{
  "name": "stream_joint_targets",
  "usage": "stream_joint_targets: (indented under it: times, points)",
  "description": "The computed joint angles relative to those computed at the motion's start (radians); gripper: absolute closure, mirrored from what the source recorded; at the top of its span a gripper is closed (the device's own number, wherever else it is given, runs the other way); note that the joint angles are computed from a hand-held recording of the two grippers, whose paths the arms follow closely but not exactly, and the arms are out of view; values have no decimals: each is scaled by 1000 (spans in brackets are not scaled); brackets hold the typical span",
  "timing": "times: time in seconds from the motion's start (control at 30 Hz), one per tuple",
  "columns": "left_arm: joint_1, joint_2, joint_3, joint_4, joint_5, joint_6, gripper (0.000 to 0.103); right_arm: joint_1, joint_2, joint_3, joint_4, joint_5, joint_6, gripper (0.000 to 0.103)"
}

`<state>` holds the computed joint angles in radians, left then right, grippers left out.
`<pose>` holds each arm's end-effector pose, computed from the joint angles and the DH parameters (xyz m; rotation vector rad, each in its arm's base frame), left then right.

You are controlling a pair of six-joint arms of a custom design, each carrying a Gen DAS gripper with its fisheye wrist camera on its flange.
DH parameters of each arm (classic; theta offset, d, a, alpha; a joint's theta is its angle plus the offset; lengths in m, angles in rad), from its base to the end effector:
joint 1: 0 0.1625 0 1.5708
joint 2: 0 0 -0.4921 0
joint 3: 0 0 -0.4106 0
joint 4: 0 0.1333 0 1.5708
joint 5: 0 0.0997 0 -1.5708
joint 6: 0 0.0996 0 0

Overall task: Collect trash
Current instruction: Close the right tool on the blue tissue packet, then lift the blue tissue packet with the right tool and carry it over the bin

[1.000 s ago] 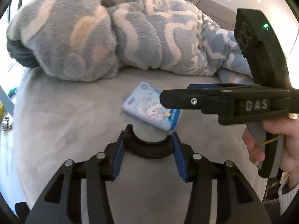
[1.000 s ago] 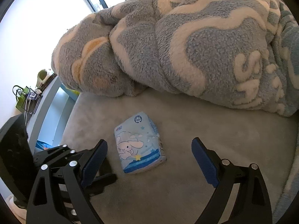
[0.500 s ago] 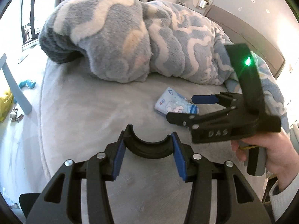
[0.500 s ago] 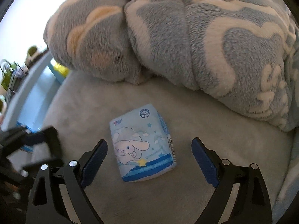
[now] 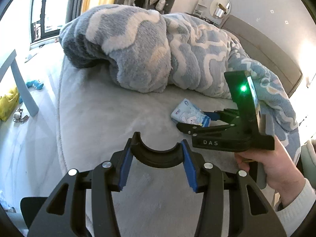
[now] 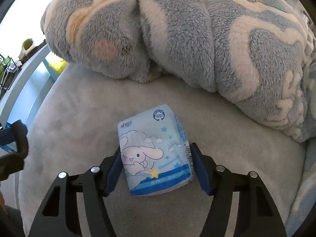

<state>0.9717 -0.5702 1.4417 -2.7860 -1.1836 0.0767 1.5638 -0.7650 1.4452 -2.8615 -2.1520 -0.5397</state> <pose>-0.3119 -0.7599 0.0607 0.8364 2.6673 -0.6099 0.0730 -0.8042 0.2340 0.4096 -2.3525 0.5294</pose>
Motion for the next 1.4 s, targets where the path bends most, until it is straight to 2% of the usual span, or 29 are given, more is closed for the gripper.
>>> stream_joint_targets:
  times: [0.1, 0.3, 0.63, 0.9, 1.4]
  points:
    - [-4, -12, 20, -20, 8, -5, 53, 2, -4, 13, -30, 8, 22, 44]
    - [-14, -32, 57, -49, 62, 2, 53, 5, -37, 53, -58, 15, 32, 44]
    - [-38, -78, 143, -104, 96, 23, 53, 26, -114, 171, -153, 26, 10, 44]
    - [-51, -120, 215, -142, 113, -7, 53, 52, -162, 270, -245, 14, -10, 44]
    - [-87, -183, 353, -231, 173, -65, 53, 93, -213, 439, -389, 29, 21, 44]
